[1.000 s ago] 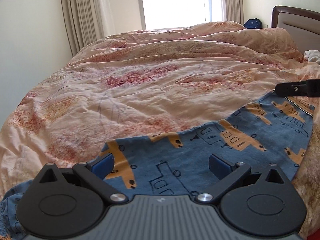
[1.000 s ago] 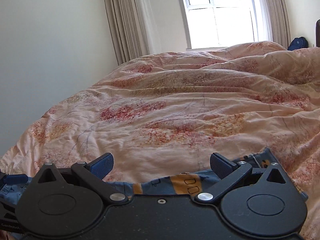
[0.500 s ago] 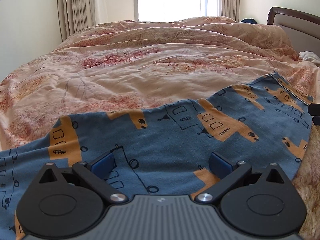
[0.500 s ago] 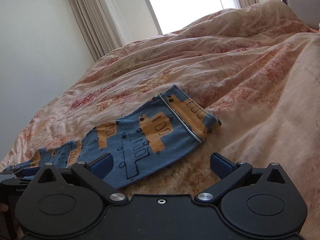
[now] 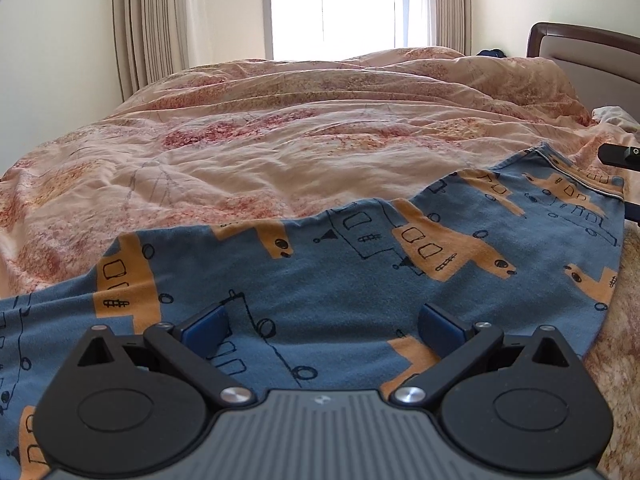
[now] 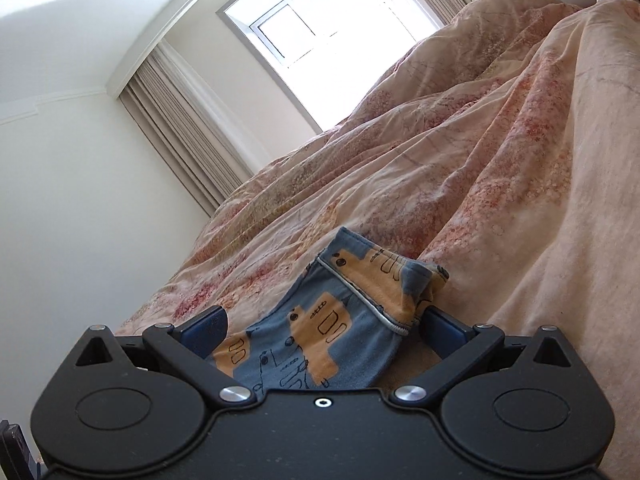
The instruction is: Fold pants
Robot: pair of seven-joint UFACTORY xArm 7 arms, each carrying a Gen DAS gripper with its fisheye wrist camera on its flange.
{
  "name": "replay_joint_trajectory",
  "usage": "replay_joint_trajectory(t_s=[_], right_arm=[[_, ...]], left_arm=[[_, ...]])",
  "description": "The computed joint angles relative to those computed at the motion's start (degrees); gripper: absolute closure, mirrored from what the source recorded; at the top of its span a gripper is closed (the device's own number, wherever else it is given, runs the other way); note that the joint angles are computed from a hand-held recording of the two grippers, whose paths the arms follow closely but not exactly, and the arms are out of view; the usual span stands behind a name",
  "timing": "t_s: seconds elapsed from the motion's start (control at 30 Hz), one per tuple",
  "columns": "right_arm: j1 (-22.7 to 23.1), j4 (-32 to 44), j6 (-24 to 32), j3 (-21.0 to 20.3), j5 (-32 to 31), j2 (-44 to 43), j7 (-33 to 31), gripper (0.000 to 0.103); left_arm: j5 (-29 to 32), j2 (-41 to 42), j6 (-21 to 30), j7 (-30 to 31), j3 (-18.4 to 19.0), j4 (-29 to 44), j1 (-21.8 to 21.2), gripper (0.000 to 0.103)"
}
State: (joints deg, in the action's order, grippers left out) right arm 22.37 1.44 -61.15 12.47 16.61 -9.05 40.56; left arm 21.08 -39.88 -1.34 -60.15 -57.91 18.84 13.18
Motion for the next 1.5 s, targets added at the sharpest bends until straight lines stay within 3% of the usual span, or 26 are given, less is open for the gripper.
replay_joint_trajectory(t_s=[0.17,0.23,0.3,0.43,0.57,0.7,0.77,0.93,1.1,1.17,1.23,1.3,1.37,1.5], right_arm=[[1.2,0.6,3.9,2.6,7.6,-2.1,-4.3,0.017],[1.5,1.1,6.0,3.2,10.4,-2.4,-5.6,0.03],[1.8,1.8,8.3,4.4,14.8,-2.9,-7.7,0.054],[2.8,3.0,9.4,6.8,23.1,-2.6,-13.8,0.075],[4.8,4.5,8.7,9.2,30.1,-2.8,-23.7,0.085],[7.1,7.0,9.2,11.3,35.6,-3.8,-37.5,0.085],[8.6,8.7,9.1,13.0,38.7,-4.1,-46.7,0.085],[12.9,11.2,11.6,15.7,43.2,-6.2,-64.9,0.085],[15.7,13.0,22.4,18.0,44.7,-10.9,-78.6,0.085],[14.4,13.3,25.7,19.6,44.6,-12.0,-80.6,0.085],[13.9,14.5,33.8,20.6,44.8,-13.9,-85.9,0.086],[9.0,16.0,36.9,26.4,48.6,-14.1,-90.2,0.086],[6.7,16.3,37.4,28.8,48.6,-13.8,-89.8,0.086],[5.4,15.4,37.7,29.1,44.8,-14.0,-84.7,0.086]], left_arm=[[-0.1,-0.2,-0.3,-0.2,0.0,-0.2,-0.1,0.0],[-0.4,0.6,-1.0,0.5,2.7,-0.7,-2.0,0.0],[-1.2,2.1,-5.0,1.6,6.9,-1.8,-4.1,0.0],[-3.8,6.1,-13.4,5.0,14.8,-2.4,-8.5,0.0],[-2.0,14.2,-19.2,8.2,27.1,0.2,-18.1,0.0],[5.5,23.5,-26.7,-0.2,45.3,3.1,-33.3,0.0],[7.3,26.3,-29.6,-3.2,49.3,4.1,-36.7,0.0],[8.1,30.9,-34.7,-5.9,52.0,5.2,-38.8,0.0],[14.2,33.1,-37.4,-13.7,53.3,5.3,-37.7,0.0],[14.8,33.6,-38.0,-14.3,52.5,5.2,-36.9,0.0],[14.7,34.1,-37.5,-14.0,51.6,5.4,-36.3,0.0],[15.5,34.3,-36.6,-14.5,51.2,5.6,-36.0,0.0],[16.6,34.5,-36.0,-15.3,51.0,5.8,-35.9,0.0],[15.9,34.2,-35.0,-14.4,50.3,5.7,-35.8,0.0]])
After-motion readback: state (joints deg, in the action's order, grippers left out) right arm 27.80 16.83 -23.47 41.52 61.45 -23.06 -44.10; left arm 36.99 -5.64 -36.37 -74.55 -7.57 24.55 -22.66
